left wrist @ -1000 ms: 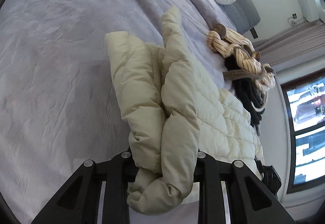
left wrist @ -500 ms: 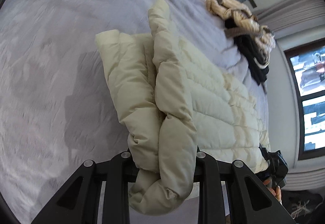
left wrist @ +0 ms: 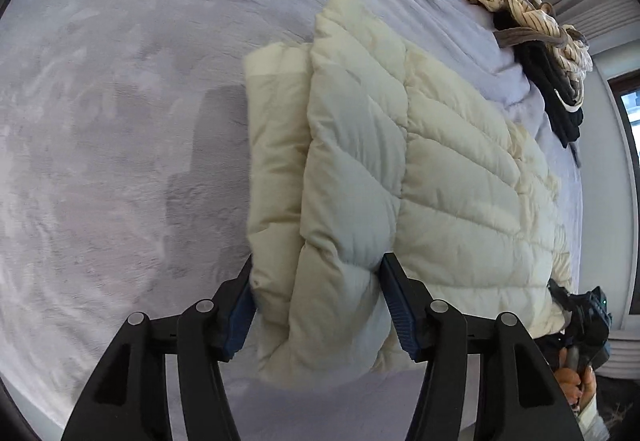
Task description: Fold large clothes
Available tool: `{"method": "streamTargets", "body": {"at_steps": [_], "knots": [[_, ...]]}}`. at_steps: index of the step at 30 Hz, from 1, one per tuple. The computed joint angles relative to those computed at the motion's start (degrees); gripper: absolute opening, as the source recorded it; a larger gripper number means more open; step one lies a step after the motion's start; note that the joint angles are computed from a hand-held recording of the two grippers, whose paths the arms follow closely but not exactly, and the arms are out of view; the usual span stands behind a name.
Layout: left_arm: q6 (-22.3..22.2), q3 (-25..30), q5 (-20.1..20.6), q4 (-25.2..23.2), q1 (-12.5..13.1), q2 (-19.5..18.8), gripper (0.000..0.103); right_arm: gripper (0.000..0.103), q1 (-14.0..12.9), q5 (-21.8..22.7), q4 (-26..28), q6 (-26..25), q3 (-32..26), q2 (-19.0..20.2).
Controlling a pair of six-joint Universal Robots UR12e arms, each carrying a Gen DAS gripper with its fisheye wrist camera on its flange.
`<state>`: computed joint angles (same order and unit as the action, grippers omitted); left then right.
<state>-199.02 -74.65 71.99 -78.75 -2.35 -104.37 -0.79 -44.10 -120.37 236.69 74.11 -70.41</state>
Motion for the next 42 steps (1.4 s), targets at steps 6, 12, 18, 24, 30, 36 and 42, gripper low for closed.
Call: {"method": "streamTargets", "body": {"at_steps": [6, 12, 18, 24, 30, 36, 42], "knots": [[2.7, 0.9, 1.7, -0.9, 0.5, 1.0, 0.081, 0.067, 0.5, -2.5, 13.9, -9.2, -7.3, 1.6], [4.7, 2.2, 3.0, -2.1, 0.5, 0.8, 0.081, 0.078, 2.1, -6.6, 26.1, -19.5, -14.6, 2.9], [5.1, 2.3, 3.8, -2.7, 0.2, 1.1, 0.082, 0.084, 4.4, -7.8, 34.4, -28.1, -22.4, 5.7], [5.3, 2.2, 6.9, -1.0, -1.0, 1.3, 0.103, 0.097, 5.8, -6.5, 37.8, -34.5, -20.7, 3.5], [6.4, 2.9, 8.0, -1.6, -1.0, 1.1, 0.103, 0.103, 7.7, -7.1, 38.6, -38.6, -24.6, 6.0], [6.5, 3.4, 8.9, -3.0, -0.6, 0.6, 0.103, 0.103, 8.8, -11.1, 41.6, -43.0, -28.3, 7.4], [6.5, 2.4, 6.4, -2.2, 1.2, 0.4, 0.103, 0.103, 10.1, -14.0, 41.2, -45.8, -32.5, 9.6]]}}
